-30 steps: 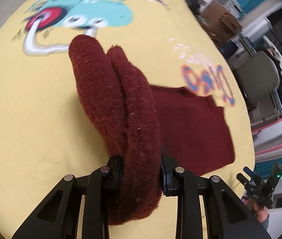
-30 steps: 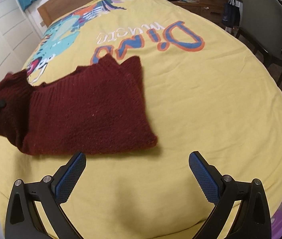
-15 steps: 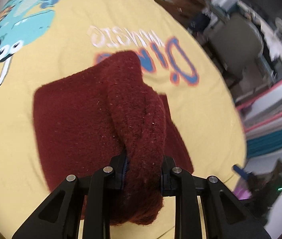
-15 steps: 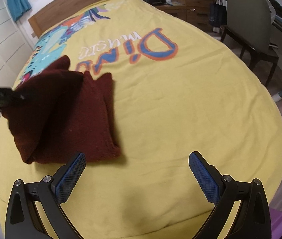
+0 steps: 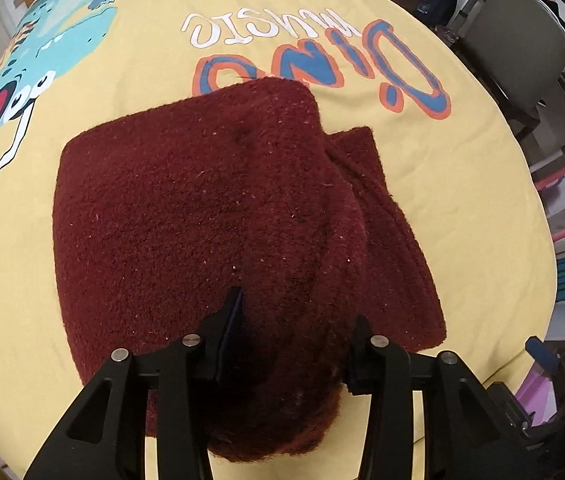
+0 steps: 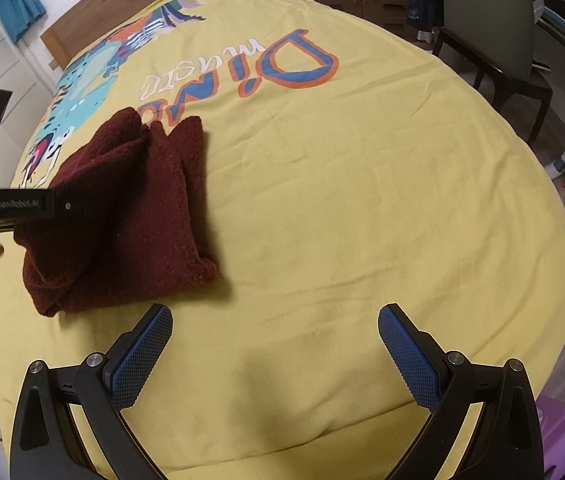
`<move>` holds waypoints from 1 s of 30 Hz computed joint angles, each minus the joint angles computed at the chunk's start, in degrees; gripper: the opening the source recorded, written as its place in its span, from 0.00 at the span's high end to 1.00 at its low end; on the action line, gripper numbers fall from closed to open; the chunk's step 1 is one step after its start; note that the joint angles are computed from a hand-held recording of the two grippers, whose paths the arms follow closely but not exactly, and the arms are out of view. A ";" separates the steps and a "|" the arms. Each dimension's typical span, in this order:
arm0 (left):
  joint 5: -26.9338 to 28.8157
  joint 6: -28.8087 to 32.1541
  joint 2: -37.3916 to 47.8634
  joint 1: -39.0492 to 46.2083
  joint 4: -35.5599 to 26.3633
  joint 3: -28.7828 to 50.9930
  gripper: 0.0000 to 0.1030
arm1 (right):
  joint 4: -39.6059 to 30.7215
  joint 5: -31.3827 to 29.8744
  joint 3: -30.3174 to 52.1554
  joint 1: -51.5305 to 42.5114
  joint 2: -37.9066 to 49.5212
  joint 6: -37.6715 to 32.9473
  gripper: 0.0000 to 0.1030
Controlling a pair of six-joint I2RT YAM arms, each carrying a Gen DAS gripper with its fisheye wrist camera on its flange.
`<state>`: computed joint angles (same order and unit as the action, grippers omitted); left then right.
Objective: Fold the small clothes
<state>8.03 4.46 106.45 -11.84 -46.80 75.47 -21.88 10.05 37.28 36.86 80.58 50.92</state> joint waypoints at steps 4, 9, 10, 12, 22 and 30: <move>2.77 -0.15 -1.87 1.22 -3.16 1.29 0.36 | -1.25 0.89 0.57 0.49 -0.41 -0.23 0.00; 7.25 1.16 -4.95 2.73 -5.69 3.08 0.11 | -1.74 0.41 1.32 0.58 -0.57 -0.52 0.00; 7.86 1.56 -5.36 3.09 -6.55 3.97 0.05 | -2.07 0.55 1.75 0.66 -0.55 -0.62 0.00; 8.66 2.21 -6.00 3.90 -8.32 5.88 0.04 | -2.67 0.83 2.71 0.87 -0.57 -0.68 0.00; 8.76 5.98 -5.77 13.85 -13.05 11.52 0.02 | -9.23 -0.16 18.46 1.26 6.04 -8.21 0.00; 7.61 13.23 -5.77 25.85 -12.17 8.28 0.02 | -16.47 -5.33 43.09 -0.50 21.93 -15.28 0.00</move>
<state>15.64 17.69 100.69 14.00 -58.96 83.75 -38.35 4.72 80.37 36.36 102.51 35.64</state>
